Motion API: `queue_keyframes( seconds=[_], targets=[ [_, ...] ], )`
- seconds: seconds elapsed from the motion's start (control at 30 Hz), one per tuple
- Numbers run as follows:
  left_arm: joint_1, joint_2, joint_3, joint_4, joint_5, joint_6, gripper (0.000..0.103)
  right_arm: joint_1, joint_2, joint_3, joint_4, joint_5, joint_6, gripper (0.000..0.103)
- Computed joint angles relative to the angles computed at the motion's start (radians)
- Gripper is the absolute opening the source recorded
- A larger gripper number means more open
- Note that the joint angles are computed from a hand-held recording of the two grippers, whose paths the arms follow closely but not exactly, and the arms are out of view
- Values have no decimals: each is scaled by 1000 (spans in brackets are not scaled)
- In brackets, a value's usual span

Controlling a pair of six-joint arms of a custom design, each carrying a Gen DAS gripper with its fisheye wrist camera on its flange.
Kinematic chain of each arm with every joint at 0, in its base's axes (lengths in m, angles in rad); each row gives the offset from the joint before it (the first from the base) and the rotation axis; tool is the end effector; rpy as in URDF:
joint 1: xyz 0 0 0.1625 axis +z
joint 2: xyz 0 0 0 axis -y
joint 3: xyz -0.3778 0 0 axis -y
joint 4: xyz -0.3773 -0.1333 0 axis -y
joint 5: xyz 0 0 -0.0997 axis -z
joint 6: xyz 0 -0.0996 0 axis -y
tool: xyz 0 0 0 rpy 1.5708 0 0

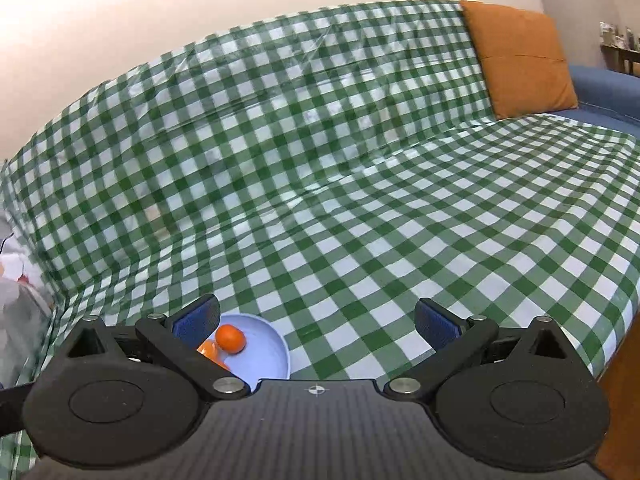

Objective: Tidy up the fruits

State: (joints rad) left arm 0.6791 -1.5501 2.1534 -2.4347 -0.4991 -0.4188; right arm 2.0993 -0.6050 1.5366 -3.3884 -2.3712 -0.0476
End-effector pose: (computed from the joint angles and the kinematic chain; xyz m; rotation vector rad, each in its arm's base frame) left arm -0.1937 -0.4401 0.3058 0.3531 2.2049 -1.0369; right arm 0.3825 -0.5324 0.1079 0.2079 -2.3039 1.2736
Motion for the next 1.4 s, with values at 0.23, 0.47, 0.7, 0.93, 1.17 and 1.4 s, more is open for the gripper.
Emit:
queue_keyframes(
  seconds=[0.23,0.47,0.7,0.93,1.17,1.4],
  targets=[
    [106,22,44,-134,33,106,103,25,41,-54,122,22,-119,102],
    [174,28,4,-25,-28,18,103,48,81,-95,162,4,-231,102],
    [199,28,-18,24,-60,-38,103,49,86,-108,207,3,-225,102],
    [190,32,-10,26,-55,-33,103,48,81,-100,215,11,-237,102],
    [190,36,-8,24,-53,-28,103,50,82,-99,217,7,-238,102],
    [190,43,-8,17,-51,-18,103,47,83,-104,221,6,-252,102]
  ],
)
